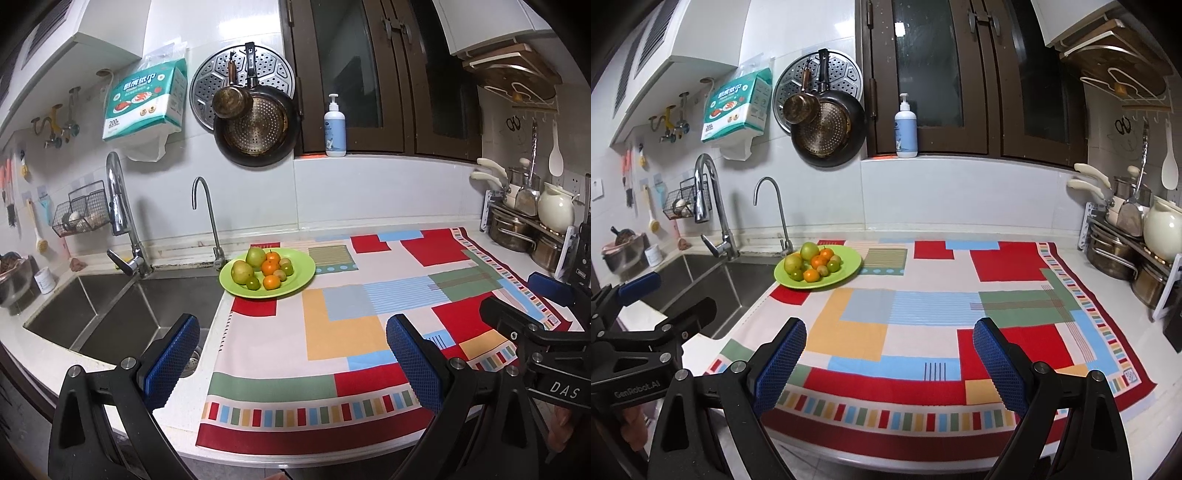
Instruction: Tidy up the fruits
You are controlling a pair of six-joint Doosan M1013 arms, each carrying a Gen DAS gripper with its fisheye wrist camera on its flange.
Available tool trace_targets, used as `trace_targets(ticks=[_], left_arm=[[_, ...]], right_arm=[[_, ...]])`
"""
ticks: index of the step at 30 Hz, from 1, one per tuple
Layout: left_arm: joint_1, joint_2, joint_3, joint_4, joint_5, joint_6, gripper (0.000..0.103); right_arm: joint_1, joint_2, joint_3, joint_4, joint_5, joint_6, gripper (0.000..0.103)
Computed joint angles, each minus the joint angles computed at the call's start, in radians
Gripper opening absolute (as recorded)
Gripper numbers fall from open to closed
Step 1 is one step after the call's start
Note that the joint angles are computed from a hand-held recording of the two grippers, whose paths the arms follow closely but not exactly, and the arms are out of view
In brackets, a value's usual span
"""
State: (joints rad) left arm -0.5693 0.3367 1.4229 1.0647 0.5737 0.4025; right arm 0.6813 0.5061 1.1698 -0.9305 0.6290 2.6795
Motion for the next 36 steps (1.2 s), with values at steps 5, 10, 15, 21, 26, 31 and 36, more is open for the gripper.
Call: trace_targets(ticks=[5, 10, 15, 21, 26, 31, 36], left_arm=[[-0.005, -0.004, 0.004, 0.015, 0.005, -0.011, 0.103], [-0.01, -0.007, 0.009, 0.021, 0.009, -0.012, 0.103], [-0.015, -0.009, 0.012, 0.032, 0.016, -0.021, 0.103], [-0.021, -0.012, 0.017, 0.045, 0.021, -0.032, 0.103], [-0.028, -0.012, 0.019, 0.065, 0.031, -0.048, 0.103], [-0.032, -0.014, 0.022, 0.071, 0.031, -0.052, 0.103], [-0.032, -0.015, 0.02, 0.064, 0.034, -0.047, 0.103]], right_arm=[[0.004, -0.008, 0.012, -0.014, -0.003, 0.017, 0.093], [0.005, -0.012, 0.019, -0.023, -0.002, 0.028, 0.093], [0.007, -0.018, 0.03, -0.037, -0.003, 0.042, 0.093], [0.007, -0.022, 0.036, -0.042, -0.003, 0.046, 0.093], [0.008, -0.026, 0.042, -0.046, -0.004, 0.052, 0.093], [0.007, -0.04, 0.062, -0.06, -0.008, 0.067, 0.093], [0.007, -0.042, 0.064, -0.062, -0.008, 0.067, 0.093]])
